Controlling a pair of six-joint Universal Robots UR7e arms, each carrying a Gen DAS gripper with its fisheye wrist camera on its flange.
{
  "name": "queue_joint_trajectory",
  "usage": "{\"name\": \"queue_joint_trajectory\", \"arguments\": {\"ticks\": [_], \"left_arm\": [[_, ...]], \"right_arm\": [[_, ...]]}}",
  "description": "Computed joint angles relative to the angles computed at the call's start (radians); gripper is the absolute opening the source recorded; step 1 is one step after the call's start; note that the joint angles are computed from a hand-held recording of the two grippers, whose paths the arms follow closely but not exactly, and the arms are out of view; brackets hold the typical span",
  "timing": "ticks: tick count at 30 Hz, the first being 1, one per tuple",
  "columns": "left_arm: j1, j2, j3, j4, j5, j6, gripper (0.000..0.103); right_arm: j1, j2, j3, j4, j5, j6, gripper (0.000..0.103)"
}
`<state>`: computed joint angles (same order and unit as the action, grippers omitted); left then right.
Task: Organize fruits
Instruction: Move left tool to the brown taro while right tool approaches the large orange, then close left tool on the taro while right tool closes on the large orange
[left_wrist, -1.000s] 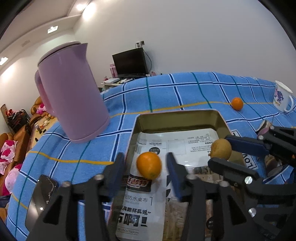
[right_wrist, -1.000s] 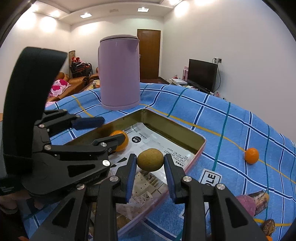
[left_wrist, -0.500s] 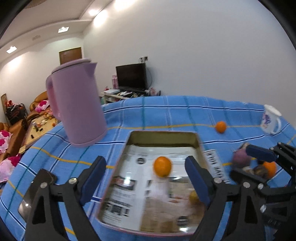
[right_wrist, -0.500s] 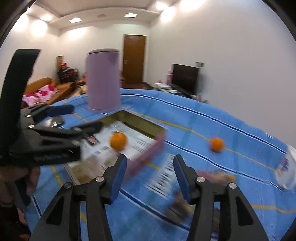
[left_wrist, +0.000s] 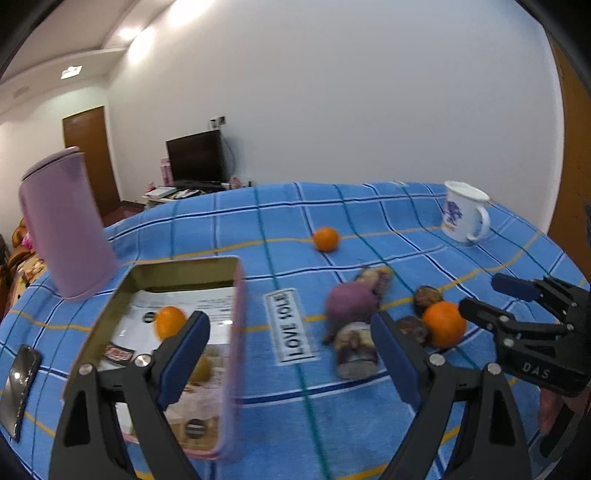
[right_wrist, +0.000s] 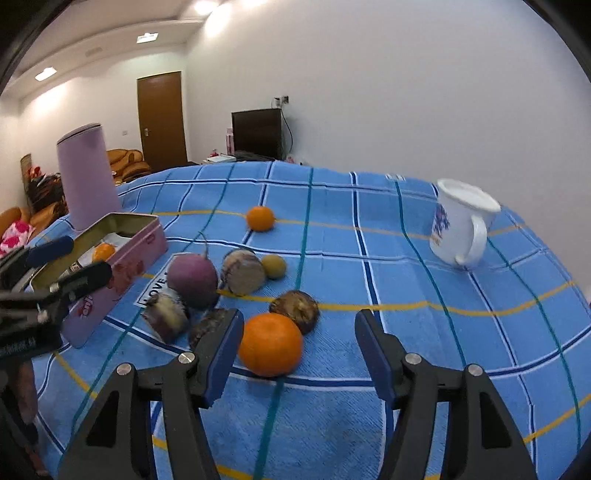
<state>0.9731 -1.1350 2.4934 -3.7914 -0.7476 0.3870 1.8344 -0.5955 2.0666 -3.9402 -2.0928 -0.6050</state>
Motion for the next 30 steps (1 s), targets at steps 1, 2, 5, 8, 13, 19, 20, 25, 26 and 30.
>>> {"name": "queue_joint_trajectory", "arguments": {"ticks": [1, 2, 5, 8, 13, 19, 20, 25, 26, 30], "left_arm": [[-0.001, 0.01, -0.003, -0.001, 0.004, 0.0, 0.091], [-0.001, 0.015, -0.005, 0.003, 0.003, -0.003, 0.091], [0.004, 0.03, -0.018, 0.023, 0.011, -0.011, 0.091], [0.013, 0.04, -0.031, 0.063, 0.008, -0.018, 0.091], [0.035, 0.044, -0.056, 0.154, -0.032, -0.046, 0.087], [0.064, 0.03, -0.092, 0.299, -0.081, -0.092, 0.069], [0.066, 0.033, -0.097, 0.306, -0.082, -0.091, 0.069], [0.089, 0.022, -0.123, 0.401, -0.134, -0.114, 0.056], [0.088, 0.023, -0.124, 0.413, -0.14, -0.109, 0.041], [0.089, 0.025, -0.127, 0.427, -0.148, -0.114, 0.04]], "right_arm": [[-0.005, -0.007, 0.003, 0.021, 0.01, 0.007, 0.064], [-0.009, -0.009, 0.002, 0.037, 0.018, 0.012, 0.064], [-0.021, -0.017, 0.001, 0.095, 0.034, 0.029, 0.064], [-0.025, -0.02, -0.002, 0.126, 0.034, 0.039, 0.064], [-0.021, -0.016, -0.022, 0.208, 0.016, 0.045, 0.064], [-0.029, -0.029, -0.03, 0.283, 0.019, 0.075, 0.054], [-0.027, -0.028, -0.032, 0.29, 0.015, 0.074, 0.051], [-0.031, -0.035, -0.03, 0.305, 0.027, 0.08, 0.049], [-0.036, -0.041, -0.027, 0.311, 0.038, 0.088, 0.049], [-0.036, -0.041, -0.027, 0.312, 0.041, 0.091, 0.049]]}}
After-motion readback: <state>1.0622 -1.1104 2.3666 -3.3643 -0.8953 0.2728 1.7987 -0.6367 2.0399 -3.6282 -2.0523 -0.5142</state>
